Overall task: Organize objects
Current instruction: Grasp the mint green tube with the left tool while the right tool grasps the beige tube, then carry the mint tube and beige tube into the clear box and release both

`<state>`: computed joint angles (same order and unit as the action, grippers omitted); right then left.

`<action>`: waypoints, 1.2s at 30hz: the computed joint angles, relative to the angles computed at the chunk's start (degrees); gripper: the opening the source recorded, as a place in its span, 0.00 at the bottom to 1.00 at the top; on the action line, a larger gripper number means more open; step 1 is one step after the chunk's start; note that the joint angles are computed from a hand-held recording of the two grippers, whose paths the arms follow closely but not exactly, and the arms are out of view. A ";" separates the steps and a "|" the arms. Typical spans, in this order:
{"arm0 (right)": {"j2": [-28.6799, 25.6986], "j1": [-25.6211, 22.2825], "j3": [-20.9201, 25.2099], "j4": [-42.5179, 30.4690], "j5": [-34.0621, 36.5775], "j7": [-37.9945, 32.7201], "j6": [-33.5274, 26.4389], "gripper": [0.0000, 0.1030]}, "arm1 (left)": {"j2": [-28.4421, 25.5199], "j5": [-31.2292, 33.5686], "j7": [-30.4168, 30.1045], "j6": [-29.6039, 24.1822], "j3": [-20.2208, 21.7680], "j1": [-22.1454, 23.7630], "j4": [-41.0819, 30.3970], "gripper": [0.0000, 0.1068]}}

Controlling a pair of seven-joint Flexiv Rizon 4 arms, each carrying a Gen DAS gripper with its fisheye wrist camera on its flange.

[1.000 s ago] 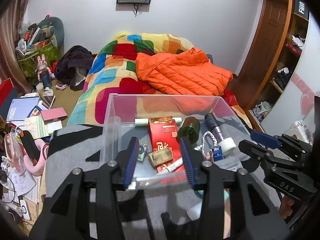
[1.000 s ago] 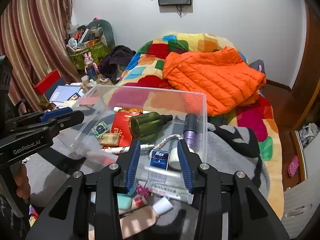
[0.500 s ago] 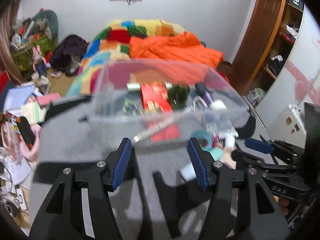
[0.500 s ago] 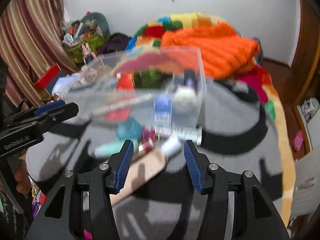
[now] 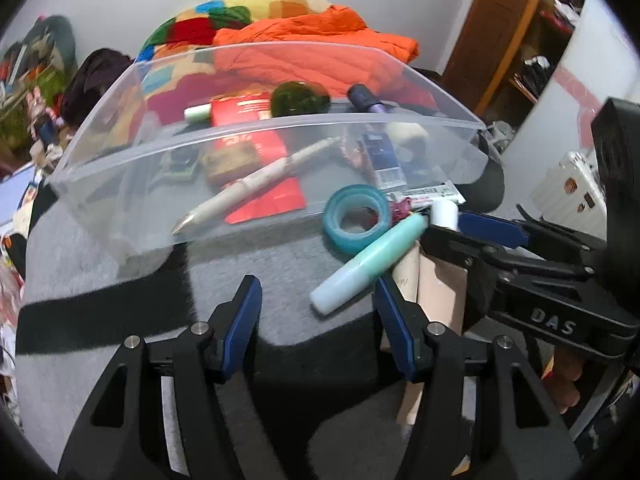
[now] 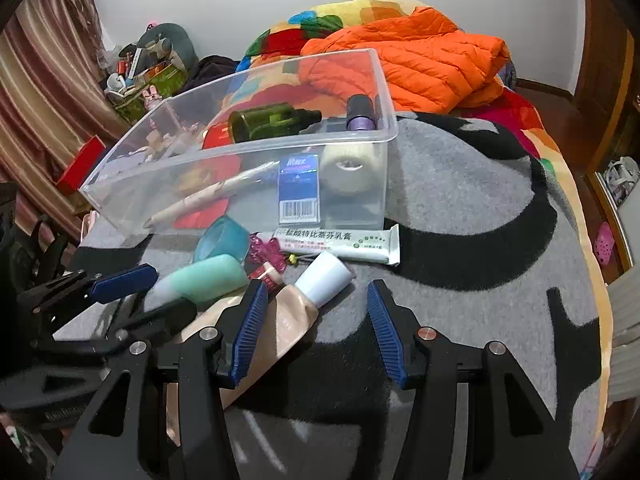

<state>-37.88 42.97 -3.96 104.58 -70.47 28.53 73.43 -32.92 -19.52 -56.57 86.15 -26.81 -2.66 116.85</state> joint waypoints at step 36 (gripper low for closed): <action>7.78 -6.41 7.46 3.65 -20.31 13.79 -7.19 0.17 | 1.55 9.50 -6.84 9.16 -22.66 22.55 10.12 0.12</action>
<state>-30.10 36.56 3.51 108.23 -90.78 42.31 66.24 -31.37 -10.01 -63.40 95.31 -49.47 19.89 126.97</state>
